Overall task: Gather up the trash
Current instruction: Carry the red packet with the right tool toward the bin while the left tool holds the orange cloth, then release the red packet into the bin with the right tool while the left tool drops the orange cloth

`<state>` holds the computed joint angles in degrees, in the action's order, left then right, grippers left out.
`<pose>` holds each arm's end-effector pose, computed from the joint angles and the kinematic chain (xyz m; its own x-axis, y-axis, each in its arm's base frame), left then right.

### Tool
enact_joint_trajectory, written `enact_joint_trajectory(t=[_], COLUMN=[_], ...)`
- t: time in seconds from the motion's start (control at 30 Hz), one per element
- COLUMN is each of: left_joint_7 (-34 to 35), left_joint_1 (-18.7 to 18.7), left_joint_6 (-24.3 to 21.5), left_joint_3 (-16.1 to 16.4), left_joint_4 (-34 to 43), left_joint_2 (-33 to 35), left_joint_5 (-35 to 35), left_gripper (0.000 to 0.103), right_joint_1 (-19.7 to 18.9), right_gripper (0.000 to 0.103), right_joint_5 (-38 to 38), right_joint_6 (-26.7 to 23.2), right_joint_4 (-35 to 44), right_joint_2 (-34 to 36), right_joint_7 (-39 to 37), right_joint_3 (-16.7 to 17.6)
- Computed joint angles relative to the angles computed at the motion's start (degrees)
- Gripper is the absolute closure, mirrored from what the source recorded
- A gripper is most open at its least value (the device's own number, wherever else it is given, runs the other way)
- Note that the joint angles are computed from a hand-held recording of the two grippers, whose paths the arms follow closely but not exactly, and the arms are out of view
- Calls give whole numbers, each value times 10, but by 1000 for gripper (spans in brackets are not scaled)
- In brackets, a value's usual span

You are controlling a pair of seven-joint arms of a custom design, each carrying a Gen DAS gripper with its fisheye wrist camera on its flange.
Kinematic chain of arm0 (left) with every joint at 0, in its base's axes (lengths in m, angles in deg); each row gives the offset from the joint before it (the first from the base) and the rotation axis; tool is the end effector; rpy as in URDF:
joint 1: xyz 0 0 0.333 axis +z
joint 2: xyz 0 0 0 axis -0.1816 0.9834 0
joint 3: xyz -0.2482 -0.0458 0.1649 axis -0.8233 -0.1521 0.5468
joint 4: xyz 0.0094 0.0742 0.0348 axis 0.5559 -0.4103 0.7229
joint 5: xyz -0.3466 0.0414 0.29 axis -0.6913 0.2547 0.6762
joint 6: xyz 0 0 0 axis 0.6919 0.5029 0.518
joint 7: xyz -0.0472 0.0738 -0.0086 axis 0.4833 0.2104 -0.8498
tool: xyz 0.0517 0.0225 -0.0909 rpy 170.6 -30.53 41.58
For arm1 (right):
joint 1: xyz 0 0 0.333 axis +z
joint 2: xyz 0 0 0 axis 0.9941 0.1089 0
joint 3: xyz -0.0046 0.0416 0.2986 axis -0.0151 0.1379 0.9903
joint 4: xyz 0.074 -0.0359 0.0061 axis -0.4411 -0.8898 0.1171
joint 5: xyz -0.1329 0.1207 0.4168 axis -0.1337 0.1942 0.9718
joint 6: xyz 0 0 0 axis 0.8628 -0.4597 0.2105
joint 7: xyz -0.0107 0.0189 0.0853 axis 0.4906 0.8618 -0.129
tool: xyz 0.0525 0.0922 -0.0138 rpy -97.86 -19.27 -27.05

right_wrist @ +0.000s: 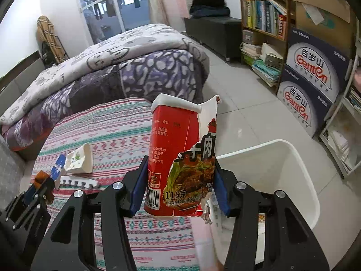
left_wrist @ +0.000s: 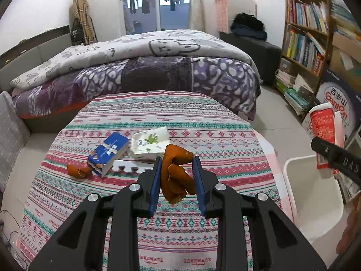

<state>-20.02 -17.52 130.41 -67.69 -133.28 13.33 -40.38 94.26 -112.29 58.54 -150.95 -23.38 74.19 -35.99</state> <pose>0.4115 -0.1219 0.4736 -0.0467 -0.9984 -0.0331 -0.6733 0.0559 -0.7372 0.4154 0.2743 0.4846 -0.2312 -0.9615 -0.1487 -0.6927 0.2701 -0.6687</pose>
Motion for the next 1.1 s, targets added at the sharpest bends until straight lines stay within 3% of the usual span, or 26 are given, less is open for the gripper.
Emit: enact_joint_trajectory(t=[0.3,0.67,0.77,0.83,1.1], left_joint_7=[-5,10,13,18,27], left_joint_1=[-21,-76,-90,-105,-151], left_joint_6=[13,33,39,41,45], left_joint_3=[-16,-27,-35,-35,-39], left_joint_4=[10,26,29,32,70], left_joint_2=[22,55,63,70,121], left_joint_5=[1,-4,-2,-5,-32], left_gripper=[75,75,75,75,75], right_joint_1=[-5,-30,-41,-49,-73], right_gripper=[53,52,49,42,36], right_joint_5=[24,69,77,81,121], right_joint_6=[-21,-39,-49,-54,-55], right_joint_4=[-31,-84,-98,-110,-158], right_joint_2=[-38,-111,-135,-154,-224], right_joint_7=[-4,-15,-18,-21,-34], right_joint_3=[-19,-37,-39,-42,-64])
